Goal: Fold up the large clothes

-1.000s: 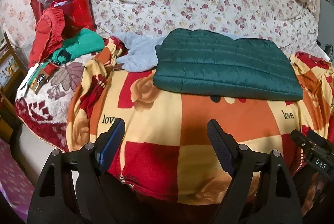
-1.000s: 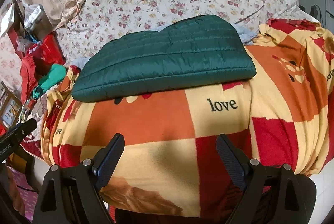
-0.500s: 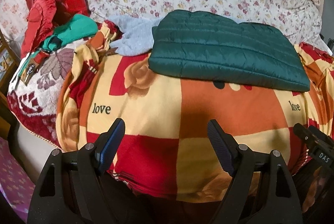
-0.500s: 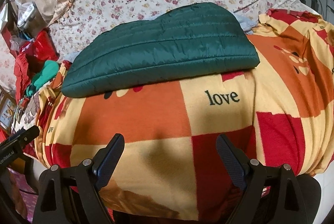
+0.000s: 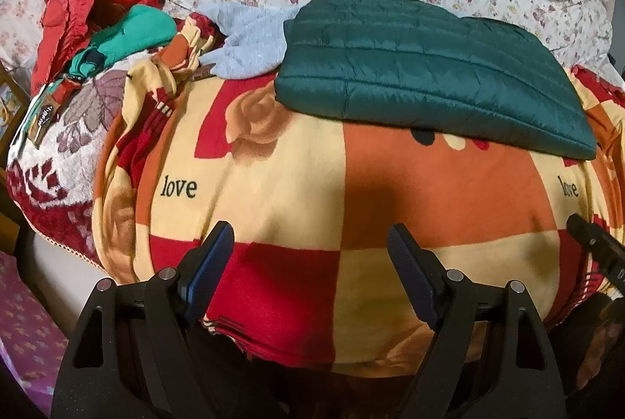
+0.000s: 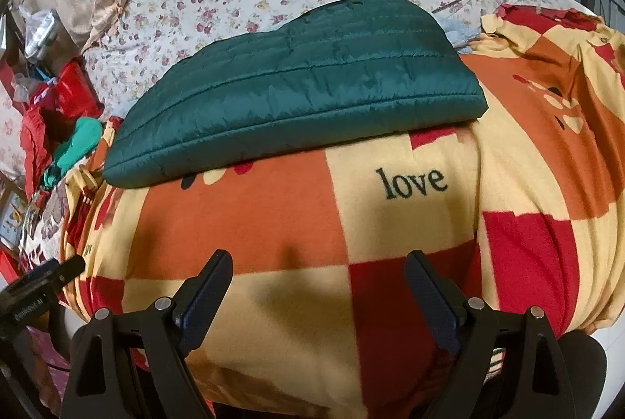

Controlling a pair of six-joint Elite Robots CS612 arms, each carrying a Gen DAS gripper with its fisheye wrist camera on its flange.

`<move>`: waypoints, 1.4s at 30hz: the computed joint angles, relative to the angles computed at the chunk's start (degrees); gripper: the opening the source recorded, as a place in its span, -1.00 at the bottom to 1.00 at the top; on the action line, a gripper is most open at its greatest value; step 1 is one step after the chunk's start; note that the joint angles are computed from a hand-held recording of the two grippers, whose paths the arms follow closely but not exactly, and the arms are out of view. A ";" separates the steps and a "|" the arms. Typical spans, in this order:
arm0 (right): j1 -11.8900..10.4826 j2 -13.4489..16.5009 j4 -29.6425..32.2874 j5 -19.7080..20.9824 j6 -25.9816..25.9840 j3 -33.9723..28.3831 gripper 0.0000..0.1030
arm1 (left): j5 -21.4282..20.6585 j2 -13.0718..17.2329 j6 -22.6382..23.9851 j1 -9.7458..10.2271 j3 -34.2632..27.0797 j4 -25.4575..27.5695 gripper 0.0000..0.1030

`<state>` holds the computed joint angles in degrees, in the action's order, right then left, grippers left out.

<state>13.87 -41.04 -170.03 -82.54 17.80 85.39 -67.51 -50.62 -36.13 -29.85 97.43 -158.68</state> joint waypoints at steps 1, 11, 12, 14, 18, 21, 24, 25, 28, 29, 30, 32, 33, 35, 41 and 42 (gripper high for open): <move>-0.18 0.03 -0.28 0.44 0.27 -0.08 0.71 | -0.26 0.14 0.12 0.10 -0.18 0.20 0.59; -3.36 1.07 -2.07 -1.03 0.75 -5.33 0.71 | -8.08 1.33 -2.42 6.40 -3.52 -5.36 0.58; -3.74 1.64 -1.47 -1.55 0.53 -6.65 0.71 | -9.70 1.88 -2.78 7.40 -4.65 -5.36 0.58; -4.50 3.11 1.06 -1.79 0.02 -9.82 0.71 | -13.88 3.42 -3.13 9.37 -7.31 -5.67 0.58; -6.58 6.76 7.60 2.75 1.38 -16.32 0.71 | -22.61 7.35 -1.28 12.26 -13.27 -5.50 0.58; -8.07 10.37 13.22 8.61 2.96 -21.89 0.71 | -32.04 11.66 0.57 14.33 -18.85 -5.41 0.58; -9.20 13.48 16.65 16.15 4.12 -26.06 0.76 | -44.92 16.42 2.64 16.24 -24.94 -3.94 0.62; -9.63 14.74 18.06 19.84 4.68 -27.74 0.78 | -48.61 18.32 3.92 16.69 -27.70 -1.86 0.81; -10.36 17.99 19.59 27.21 7.03 -31.83 0.90 | -53.66 21.60 2.41 17.17 -31.97 -0.81 0.91; -10.37 18.57 19.35 27.96 7.61 -32.55 0.89 | -53.30 21.98 1.17 16.97 -32.55 -1.25 0.91; -10.33 18.89 19.14 28.18 8.13 -33.06 0.80 | -53.44 22.02 0.98 16.84 -32.73 -2.11 0.62; -10.17 18.92 18.55 28.69 10.13 -33.58 0.41 | -53.76 21.59 0.33 16.58 -32.72 -3.91 0.22; -10.10 18.77 18.31 28.97 10.06 -33.80 0.25 | -52.95 20.82 1.38 16.36 -32.28 -4.87 0.05; -9.87 18.20 17.18 29.67 7.50 -34.65 0.14 | -53.55 20.08 1.96 16.36 -32.09 -6.71 -0.05; -9.17 20.28 14.57 29.27 6.64 -39.76 0.13 | -48.85 20.07 2.10 16.28 -33.93 -6.47 -0.03; -9.01 20.89 15.76 28.05 6.76 -40.52 0.13 | -47.67 20.58 2.13 16.31 -34.69 -4.01 0.00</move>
